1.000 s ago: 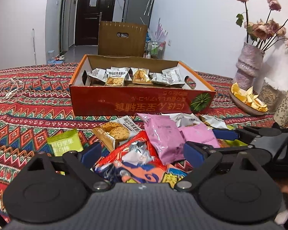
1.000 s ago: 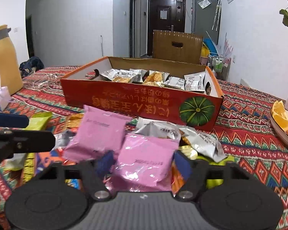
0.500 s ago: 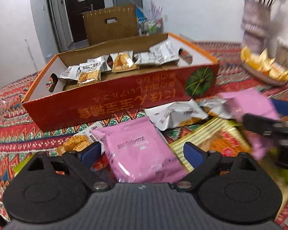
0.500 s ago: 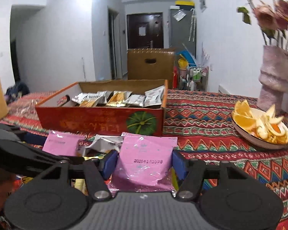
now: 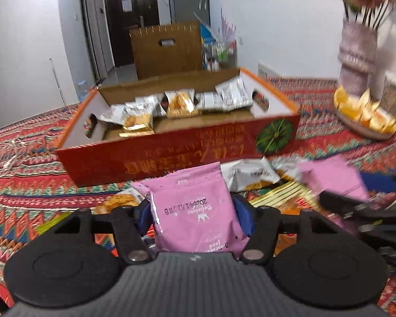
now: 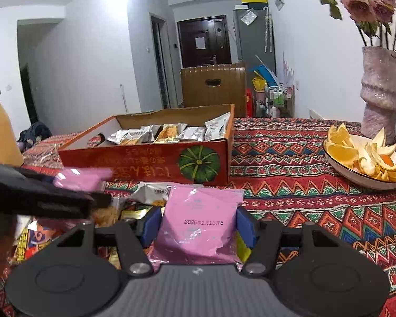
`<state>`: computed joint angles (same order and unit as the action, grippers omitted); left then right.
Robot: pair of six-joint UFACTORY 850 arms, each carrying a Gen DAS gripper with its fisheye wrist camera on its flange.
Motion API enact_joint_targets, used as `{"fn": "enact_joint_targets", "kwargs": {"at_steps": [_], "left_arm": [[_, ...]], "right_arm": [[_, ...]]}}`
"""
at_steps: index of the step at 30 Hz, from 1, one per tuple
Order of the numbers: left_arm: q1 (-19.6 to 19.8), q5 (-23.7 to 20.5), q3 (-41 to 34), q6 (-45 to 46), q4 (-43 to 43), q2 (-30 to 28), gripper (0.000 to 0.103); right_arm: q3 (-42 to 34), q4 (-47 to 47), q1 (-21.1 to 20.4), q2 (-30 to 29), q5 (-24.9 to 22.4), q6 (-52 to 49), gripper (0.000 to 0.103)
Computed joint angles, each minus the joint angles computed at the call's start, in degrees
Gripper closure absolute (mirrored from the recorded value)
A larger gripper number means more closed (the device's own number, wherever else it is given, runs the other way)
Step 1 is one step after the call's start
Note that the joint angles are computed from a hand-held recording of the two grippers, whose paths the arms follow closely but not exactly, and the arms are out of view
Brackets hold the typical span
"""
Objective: Organize snacks
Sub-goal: 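Grasp a pink packet with the right tool while the left tool grasps another pink packet, then carry both pink packets with both tools over the cardboard box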
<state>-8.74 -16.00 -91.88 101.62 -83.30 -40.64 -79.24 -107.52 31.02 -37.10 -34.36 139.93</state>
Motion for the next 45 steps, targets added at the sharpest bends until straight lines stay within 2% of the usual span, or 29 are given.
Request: {"fn": "enact_joint_targets", "kwargs": {"at_steps": [4,8,13,21,27,34,39,42,45], "left_arm": [[2.60,-4.78,6.52,9.87,-10.03,5.80,0.040],[5.31,-8.84,12.68,14.79,-14.56,10.70,0.040],[8.97,-14.60,18.23,13.27,-11.87,14.54,0.040],[13.46,-21.14,23.25,14.33,-11.27,18.18,0.040],[15.14,-23.34,24.45,14.50,-11.79,19.12,0.040],[14.93,-23.03,22.89,14.12,-12.23,18.09,0.040],[13.50,-22.65,18.26,12.41,-11.46,15.23,0.040],[11.88,-20.53,14.58,12.74,-12.28,12.88,0.040],[10.62,-19.69,8.24,7.80,-9.26,8.87,0.040]], "right_arm": [[-0.64,2.12,1.26,-0.09,-1.40,-3.66,0.042],[-0.35,3.36,4.18,1.17,-4.98,-6.12,0.042],[0.72,6.05,8.28,2.94,-6.37,-7.12,0.042],[-0.27,12.70,13.44,3.42,-9.61,-13.05,0.042],[-1.44,14.17,15.14,3.31,-11.45,-15.67,0.042],[-2.92,13.76,14.92,2.58,-11.03,-16.67,0.042],[-5.21,12.73,12.84,1.51,-8.96,-18.69,0.042],[-7.57,11.09,10.82,0.50,-7.19,-19.95,0.042],[-10.43,9.78,8.39,-0.91,-4.59,-20.99,0.042]]}}
